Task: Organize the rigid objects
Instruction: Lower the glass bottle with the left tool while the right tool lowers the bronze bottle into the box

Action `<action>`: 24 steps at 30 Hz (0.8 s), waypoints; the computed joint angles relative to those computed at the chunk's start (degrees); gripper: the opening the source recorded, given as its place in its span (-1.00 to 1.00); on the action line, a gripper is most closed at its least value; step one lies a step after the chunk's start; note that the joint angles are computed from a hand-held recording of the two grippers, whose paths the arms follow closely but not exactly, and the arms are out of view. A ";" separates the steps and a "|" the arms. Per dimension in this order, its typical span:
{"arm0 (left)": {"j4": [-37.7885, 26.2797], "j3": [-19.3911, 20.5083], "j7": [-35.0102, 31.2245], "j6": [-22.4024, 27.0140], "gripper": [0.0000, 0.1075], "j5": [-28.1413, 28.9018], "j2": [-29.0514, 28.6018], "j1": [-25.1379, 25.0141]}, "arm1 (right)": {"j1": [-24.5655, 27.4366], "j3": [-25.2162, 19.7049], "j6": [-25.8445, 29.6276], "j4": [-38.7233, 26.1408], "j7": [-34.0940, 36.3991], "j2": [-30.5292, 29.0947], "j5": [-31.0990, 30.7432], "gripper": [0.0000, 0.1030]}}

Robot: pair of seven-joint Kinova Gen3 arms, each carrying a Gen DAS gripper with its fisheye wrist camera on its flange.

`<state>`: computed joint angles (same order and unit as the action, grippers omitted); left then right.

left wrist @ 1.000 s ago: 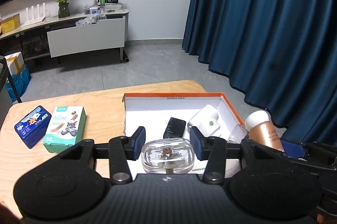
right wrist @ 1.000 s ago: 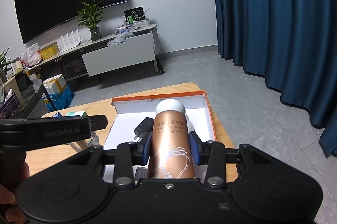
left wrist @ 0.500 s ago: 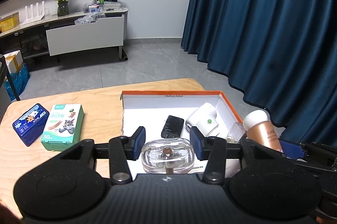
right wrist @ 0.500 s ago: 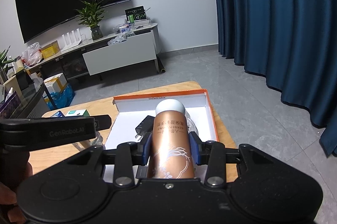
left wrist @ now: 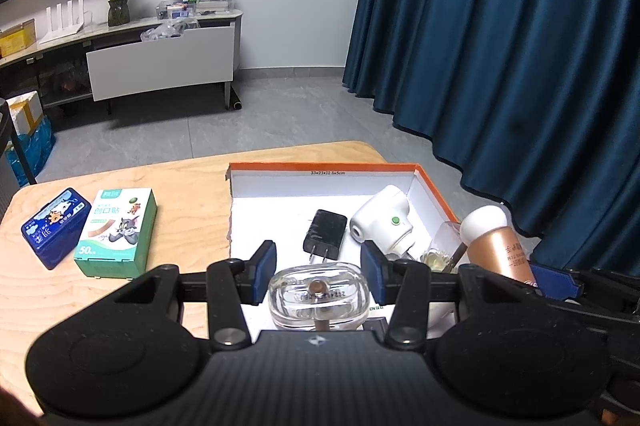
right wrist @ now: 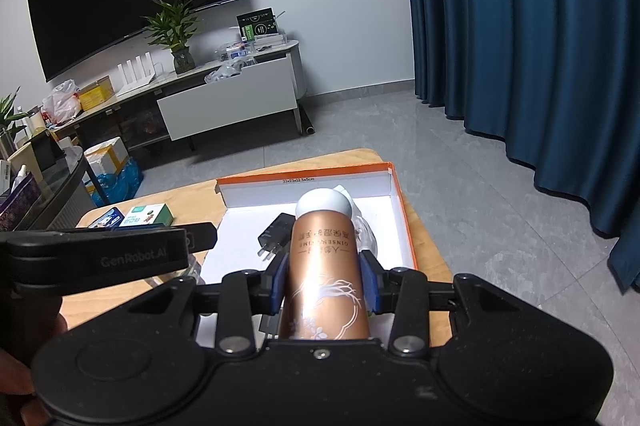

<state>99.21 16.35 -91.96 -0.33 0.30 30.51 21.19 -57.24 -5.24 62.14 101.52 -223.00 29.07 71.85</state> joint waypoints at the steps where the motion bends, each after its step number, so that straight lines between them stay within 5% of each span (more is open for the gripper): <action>1: 0.00 0.08 -0.01 0.00 -0.12 -0.05 0.01 -0.05 | 0.02 -0.02 0.04 -0.07 0.07 0.03 -0.09 -0.09; 24: -0.10 0.05 0.01 0.55 -0.12 -0.11 0.62 -0.27 | -0.52 0.07 -0.54 -0.20 -0.37 0.59 -1.17 -0.09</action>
<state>99.11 16.39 -91.95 0.22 0.19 31.13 20.93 -57.76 -5.18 61.59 101.32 -223.37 29.67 70.68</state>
